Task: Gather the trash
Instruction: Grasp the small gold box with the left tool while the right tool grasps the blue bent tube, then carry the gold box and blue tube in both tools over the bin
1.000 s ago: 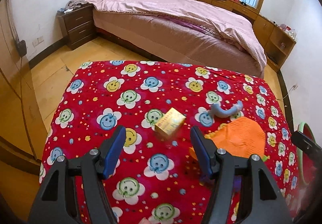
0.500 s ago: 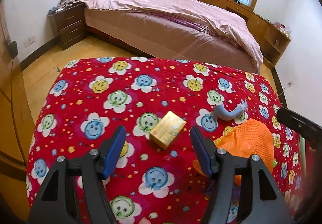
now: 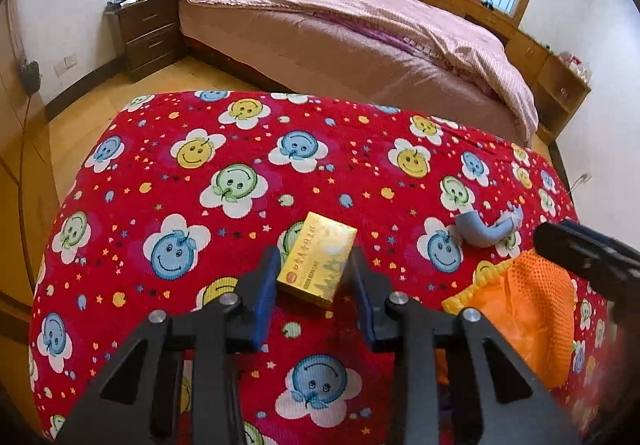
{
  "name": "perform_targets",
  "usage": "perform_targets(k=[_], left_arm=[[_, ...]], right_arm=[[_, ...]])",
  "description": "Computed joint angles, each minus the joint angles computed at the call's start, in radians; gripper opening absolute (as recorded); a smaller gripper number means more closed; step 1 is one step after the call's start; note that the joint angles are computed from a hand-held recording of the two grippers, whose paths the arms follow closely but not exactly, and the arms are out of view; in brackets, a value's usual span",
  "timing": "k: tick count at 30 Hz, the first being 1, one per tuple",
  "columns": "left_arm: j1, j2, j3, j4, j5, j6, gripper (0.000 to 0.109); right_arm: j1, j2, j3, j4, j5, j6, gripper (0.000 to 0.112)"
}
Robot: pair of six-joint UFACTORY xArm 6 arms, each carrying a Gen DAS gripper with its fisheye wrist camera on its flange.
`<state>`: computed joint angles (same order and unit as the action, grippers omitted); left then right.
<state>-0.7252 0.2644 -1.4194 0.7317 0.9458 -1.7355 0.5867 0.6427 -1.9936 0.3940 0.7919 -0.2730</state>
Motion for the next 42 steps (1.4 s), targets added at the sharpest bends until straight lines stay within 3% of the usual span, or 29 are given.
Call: perform_targets(k=[7, 17, 19, 20, 30, 42], left_arm=[[-0.016, -0.021, 0.017, 0.023, 0.052, -0.054, 0.035], [-0.016, -0.027, 0.028, 0.022, 0.051, -0.074, 0.035], [-0.017, -0.030, 0.031, 0.022, 0.052, -0.075, 0.035], [-0.018, -0.027, 0.026, 0.020, 0.057, -0.073, 0.035], [-0.043, -0.043, 0.000, 0.030, 0.103, -0.057, 0.035], [-0.121, 0.000, -0.128, 0.045, 0.132, -0.032, 0.035]], right_arm=[[0.027, 0.105, -0.156, -0.102, 0.077, 0.033, 0.084], [0.052, 0.297, -0.450, -0.206, 0.224, 0.092, 0.086], [0.053, 0.312, -0.469, -0.216, 0.235, 0.104, 0.080], [0.054, 0.295, -0.435, -0.231, 0.208, 0.108, 0.075], [0.026, 0.122, -0.158, -0.110, 0.047, 0.080, 0.074], [-0.025, -0.193, 0.245, 0.042, -0.111, 0.024, 0.074]])
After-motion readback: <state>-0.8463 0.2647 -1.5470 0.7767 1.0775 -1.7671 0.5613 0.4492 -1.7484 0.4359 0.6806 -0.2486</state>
